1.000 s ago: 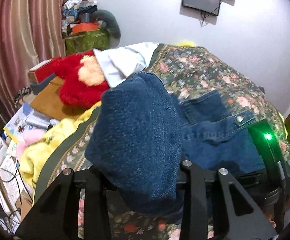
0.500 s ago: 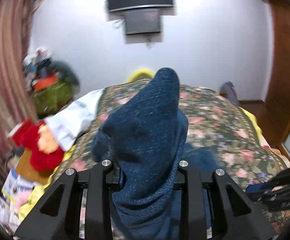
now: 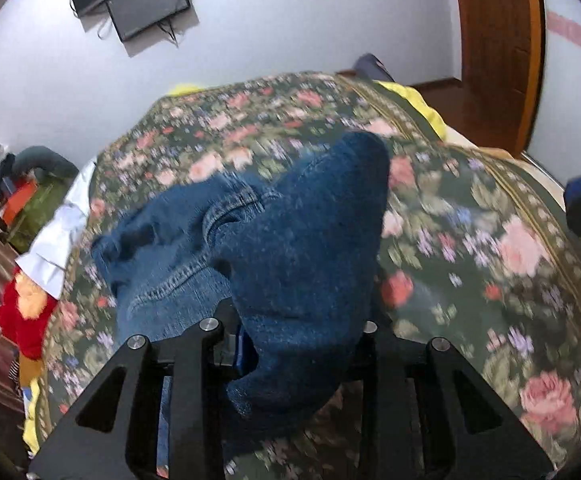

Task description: Fold large clothes

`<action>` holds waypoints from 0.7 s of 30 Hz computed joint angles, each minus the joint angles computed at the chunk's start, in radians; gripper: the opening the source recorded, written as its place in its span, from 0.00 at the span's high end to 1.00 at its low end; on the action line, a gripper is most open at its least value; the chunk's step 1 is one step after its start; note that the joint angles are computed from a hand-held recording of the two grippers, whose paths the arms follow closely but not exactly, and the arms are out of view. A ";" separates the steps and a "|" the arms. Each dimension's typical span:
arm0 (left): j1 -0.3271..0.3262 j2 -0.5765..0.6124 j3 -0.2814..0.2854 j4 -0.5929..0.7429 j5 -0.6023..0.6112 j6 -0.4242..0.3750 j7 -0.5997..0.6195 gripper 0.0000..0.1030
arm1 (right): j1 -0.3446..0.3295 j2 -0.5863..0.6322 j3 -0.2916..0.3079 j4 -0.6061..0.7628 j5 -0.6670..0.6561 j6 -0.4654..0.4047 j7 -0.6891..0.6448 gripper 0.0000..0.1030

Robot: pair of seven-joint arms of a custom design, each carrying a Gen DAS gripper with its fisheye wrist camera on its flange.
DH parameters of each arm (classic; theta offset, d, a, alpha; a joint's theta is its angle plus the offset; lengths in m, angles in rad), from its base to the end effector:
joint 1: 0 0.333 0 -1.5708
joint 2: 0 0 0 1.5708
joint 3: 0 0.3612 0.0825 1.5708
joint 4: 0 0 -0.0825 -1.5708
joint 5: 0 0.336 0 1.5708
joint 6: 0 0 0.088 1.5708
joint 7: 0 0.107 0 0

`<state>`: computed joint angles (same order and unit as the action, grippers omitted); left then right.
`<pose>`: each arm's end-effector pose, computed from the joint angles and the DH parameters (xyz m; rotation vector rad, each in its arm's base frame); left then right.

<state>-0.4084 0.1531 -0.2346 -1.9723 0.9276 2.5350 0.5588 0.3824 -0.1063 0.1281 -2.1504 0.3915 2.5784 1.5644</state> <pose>0.4681 -0.3524 0.5063 -1.4740 1.9842 -0.5347 0.4470 0.2461 0.5724 -2.0066 1.5677 -0.0371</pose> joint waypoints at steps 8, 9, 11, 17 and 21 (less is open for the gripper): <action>0.046 -0.093 -0.033 -0.117 -0.261 0.122 0.216 0.26 | 0.013 -0.026 0.023 -0.002 -0.068 0.012 0.016 0.83; 0.046 -0.105 -0.033 -0.128 -0.262 0.130 0.219 0.25 | 0.017 -0.024 0.026 0.007 -0.073 0.015 0.014 0.83; 0.045 -0.148 -0.037 -0.149 -0.247 0.118 0.211 0.24 | 0.029 -0.019 0.035 0.029 -0.081 0.024 0.013 0.83; 0.115 -0.328 -0.028 -0.268 -0.230 0.162 0.151 0.10 | 0.066 0.042 0.054 0.139 -0.102 0.035 0.011 0.83; 0.200 -0.406 -0.030 -0.317 -0.191 0.154 0.108 0.06 | 0.098 0.112 0.066 0.227 -0.148 0.026 0.027 0.83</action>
<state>-0.2087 -0.2530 -0.2643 -2.2892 0.7362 2.6890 0.6671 0.4808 0.0055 0.1943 -1.9234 0.2431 2.6043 1.5912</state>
